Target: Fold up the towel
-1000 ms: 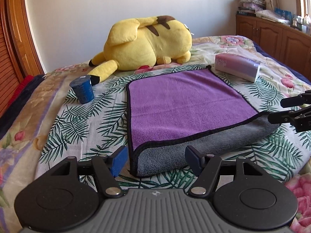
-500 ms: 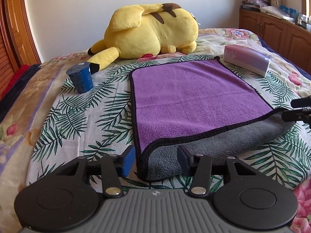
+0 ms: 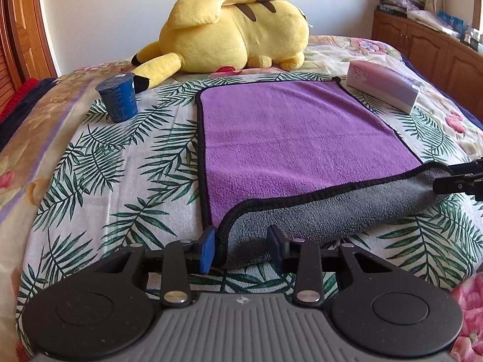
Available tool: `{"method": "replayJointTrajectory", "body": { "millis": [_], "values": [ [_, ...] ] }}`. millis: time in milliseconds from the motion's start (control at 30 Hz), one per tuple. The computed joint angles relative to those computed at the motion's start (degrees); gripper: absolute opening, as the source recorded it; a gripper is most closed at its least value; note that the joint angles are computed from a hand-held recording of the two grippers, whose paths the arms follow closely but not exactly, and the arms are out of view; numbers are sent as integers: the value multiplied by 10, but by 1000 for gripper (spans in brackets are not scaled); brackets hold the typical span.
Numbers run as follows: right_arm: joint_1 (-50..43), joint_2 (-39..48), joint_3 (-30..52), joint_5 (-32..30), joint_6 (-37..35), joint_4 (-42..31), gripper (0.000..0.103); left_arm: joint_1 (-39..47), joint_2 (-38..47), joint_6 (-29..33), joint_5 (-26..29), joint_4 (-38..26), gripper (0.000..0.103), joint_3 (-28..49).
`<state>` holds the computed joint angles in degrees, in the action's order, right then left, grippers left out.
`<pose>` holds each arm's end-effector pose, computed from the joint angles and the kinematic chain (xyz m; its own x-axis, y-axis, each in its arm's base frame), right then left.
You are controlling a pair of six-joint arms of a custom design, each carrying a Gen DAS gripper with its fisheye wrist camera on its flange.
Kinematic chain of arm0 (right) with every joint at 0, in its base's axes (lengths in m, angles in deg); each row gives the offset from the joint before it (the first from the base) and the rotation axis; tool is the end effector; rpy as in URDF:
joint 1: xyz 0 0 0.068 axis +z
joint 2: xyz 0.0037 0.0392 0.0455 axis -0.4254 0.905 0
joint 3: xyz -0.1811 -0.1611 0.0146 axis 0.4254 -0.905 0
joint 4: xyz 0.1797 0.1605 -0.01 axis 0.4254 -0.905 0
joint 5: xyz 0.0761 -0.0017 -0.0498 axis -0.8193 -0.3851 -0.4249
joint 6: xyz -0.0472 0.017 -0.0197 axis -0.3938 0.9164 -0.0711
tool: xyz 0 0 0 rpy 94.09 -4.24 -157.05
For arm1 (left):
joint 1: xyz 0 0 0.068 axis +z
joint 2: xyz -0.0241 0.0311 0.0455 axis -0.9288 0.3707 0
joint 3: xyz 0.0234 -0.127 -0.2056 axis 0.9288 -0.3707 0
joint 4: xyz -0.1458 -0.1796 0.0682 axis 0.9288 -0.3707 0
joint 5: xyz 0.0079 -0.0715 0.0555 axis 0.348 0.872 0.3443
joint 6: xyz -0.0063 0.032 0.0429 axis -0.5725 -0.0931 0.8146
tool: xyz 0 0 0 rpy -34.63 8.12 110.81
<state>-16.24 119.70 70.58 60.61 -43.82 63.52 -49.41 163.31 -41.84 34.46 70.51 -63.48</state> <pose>0.3524 0.0706 0.0451 -0.6374 -0.3279 -0.6973 -0.5818 0.7982 0.1564 0.2308 0.0758 0.0553 -0.7151 -0.0851 -0.6938 -0.1627 0.9856 0.0468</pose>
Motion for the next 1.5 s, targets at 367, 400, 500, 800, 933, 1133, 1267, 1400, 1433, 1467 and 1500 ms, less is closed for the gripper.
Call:
{"method": "replayJointTrajectory", "body": {
  "millis": [367,400,500,800,933,1133,1267,1400,1433,1467,1500],
  "values": [
    [1,-6,0,-12,-17,-12,42,-2,2,6,3,9,1,-7],
    [0,-7,0,-12,-17,-12,42,-3,1,5,3,10,0,-8],
    [1,-6,0,-12,-19,-12,38,-5,0,4,1,15,0,-10],
    [2,-12,-7,-18,-30,-6,18,-7,-7,0,5,26,0,-18],
    [4,-11,-12,-12,-32,6,11,-5,-10,-9,3,29,0,-19],
    [5,-15,-24,-10,-43,27,4,-3,-27,-6,14,34,0,-28],
    [0,-23,-41,-18,-31,68,4,-5,-39,-12,15,48,0,-38],
    [-5,-29,-53,-30,-20,96,4,-2,-58,-18,23,61,0,-49],
    [-5,-31,-55,-31,-18,102,4,0,-65,-20,26,61,0,-51],
    [-5,-33,-57,-33,-16,108,4,1,-72,-21,28,60,0,-52],
    [-6,-34,-59,-36,-14,114,4,1,-78,-22,29,60,0,-54]
  ]
}}
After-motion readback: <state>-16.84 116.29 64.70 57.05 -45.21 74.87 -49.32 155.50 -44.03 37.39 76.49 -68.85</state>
